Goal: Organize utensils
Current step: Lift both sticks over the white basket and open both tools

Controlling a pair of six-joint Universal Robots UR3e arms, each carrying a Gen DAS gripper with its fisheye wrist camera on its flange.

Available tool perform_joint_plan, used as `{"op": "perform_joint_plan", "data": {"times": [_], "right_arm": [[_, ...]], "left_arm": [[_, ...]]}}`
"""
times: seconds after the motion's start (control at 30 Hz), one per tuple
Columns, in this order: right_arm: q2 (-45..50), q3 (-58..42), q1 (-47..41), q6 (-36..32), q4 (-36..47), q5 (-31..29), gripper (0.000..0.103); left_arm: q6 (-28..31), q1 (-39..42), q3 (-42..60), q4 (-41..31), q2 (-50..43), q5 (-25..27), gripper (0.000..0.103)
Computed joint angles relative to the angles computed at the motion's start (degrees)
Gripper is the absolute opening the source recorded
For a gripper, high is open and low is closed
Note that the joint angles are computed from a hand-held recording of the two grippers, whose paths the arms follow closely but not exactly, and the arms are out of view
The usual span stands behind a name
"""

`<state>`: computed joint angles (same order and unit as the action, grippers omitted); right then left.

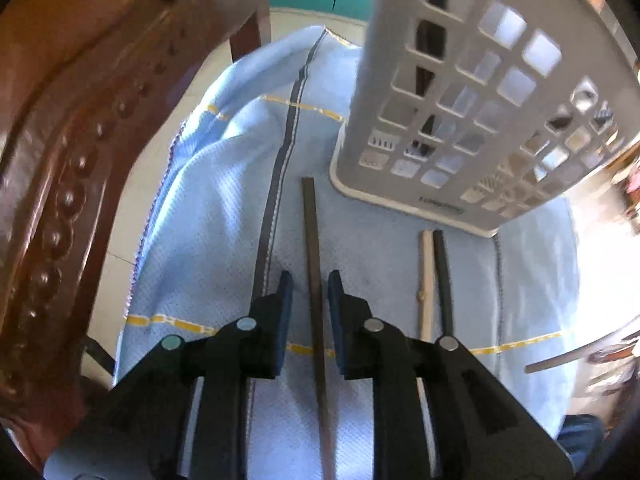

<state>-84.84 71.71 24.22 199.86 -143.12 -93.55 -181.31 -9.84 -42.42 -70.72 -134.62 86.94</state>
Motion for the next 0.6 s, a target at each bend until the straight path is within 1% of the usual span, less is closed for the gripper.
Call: {"op": "perform_joint_plan", "data": {"times": [0.03, 0.07, 0.13, 0.23, 0.3, 0.37, 0.43, 0.47, 0.5, 0.57, 0.6], "right_arm": [[0.1, 0.0, 0.0, 0.0, 0.1, 0.0, 0.006], [0.3, -0.3, 0.0, 0.0, 0.2, -0.2, 0.006], [0.1, -0.2, -0.1, 0.0, 0.3, -0.2, 0.006], [-1.4, 0.4, -0.7, -0.1, -0.2, 0.5, 0.006], [-2.3, 0.0, -0.5, -0.4, -0.7, 0.0, 0.006], [-3.5, -0.9, -0.7, -0.5, -1.2, -0.4, 0.006], [-3.9, -3.1, -0.9, -0.2, -1.1, -0.8, 0.006], [-3.6, -5.0, -1.0, -0.1, -0.8, -1.2, 0.007], [-2.5, -8.0, -1.1, -0.2, -0.3, -1.6, 0.007], [-0.2, -13.3, -0.8, -0.3, 0.3, -3.4, 0.007], [1.0, -15.3, -0.8, -0.1, 0.0, -4.2, 0.007]], "left_arm": [[-0.1, -0.6, -0.2, 0.3, 0.0, 1.1, 0.013], [-1.0, -1.6, 0.9, 0.2, -0.6, 2.1, 0.007], [-2.1, -2.0, -0.7, 1.1, 0.9, 1.5, 0.006], [-1.5, -2.6, -9.7, 7.1, 9.3, 1.9, 0.006], [-0.3, -2.0, -14.6, 9.8, 15.8, -0.5, 0.007], [1.0, -0.8, -19.2, 12.4, 24.3, -4.6, 0.006], [1.7, 0.9, -20.9, 14.1, 30.4, -9.0, 0.007], [1.7, 1.9, -20.2, 14.4, 32.9, -11.3, 0.007], [0.7, 2.5, -17.2, 13.9, 33.8, -12.6, 0.006], [-1.2, 4.2, -10.9, 15.5, 31.9, -16.1, 0.007], [-3.5, 4.9, -8.1, 18.3, 31.0, -17.2, 0.006]]}}
